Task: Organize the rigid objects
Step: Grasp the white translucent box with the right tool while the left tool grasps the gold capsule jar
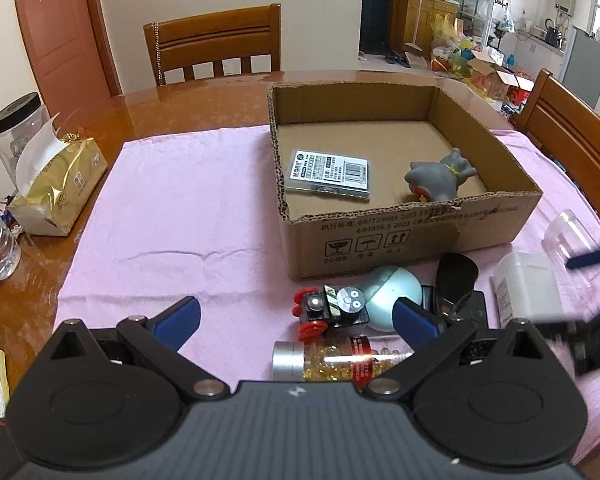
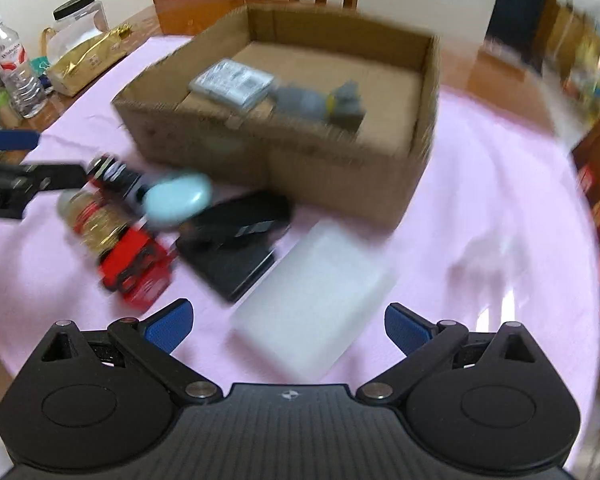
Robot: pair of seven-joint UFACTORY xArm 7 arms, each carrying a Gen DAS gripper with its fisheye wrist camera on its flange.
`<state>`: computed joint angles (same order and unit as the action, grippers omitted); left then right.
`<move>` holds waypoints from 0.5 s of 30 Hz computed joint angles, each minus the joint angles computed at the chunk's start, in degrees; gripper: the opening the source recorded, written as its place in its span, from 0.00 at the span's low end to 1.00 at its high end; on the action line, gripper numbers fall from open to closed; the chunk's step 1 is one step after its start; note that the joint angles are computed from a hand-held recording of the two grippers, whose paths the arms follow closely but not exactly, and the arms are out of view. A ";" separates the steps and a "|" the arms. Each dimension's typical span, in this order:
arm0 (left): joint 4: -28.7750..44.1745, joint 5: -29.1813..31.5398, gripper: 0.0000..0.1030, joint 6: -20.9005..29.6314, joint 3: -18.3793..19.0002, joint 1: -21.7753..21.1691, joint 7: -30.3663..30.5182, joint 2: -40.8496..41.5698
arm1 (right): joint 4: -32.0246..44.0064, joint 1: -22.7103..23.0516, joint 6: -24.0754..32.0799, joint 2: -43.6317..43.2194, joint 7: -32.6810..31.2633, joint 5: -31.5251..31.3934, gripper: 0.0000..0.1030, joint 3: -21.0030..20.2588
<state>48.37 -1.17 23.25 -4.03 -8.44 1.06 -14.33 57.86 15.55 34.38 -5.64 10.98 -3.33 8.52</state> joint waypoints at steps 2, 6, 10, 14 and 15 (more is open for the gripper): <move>0.14 -0.94 0.99 0.88 0.34 -0.49 0.77 -0.06 | 1.08 -0.32 -2.54 1.36 -3.00 0.60 1.00 -0.76; -0.27 -1.40 0.99 2.12 0.30 -0.75 1.50 -0.43 | 5.82 -0.64 -1.72 6.28 -12.39 5.75 1.00 -1.52; -0.97 -2.37 0.99 3.30 0.51 -1.21 2.60 -0.96 | 8.81 -1.36 3.90 8.89 -17.69 12.08 1.00 -1.29; -1.58 -3.39 0.99 4.15 0.60 -1.70 4.02 -1.22 | 6.92 -0.83 6.72 6.34 -16.50 11.44 1.00 -0.88; -1.62 -3.30 0.99 4.33 0.44 -1.65 3.94 -1.09 | 6.30 -0.60 7.46 5.55 -16.07 11.59 1.00 -0.72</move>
<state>46.75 -4.46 27.58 -3.59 -10.10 5.00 -15.42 64.17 14.95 41.84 -0.09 -5.09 8.26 7.80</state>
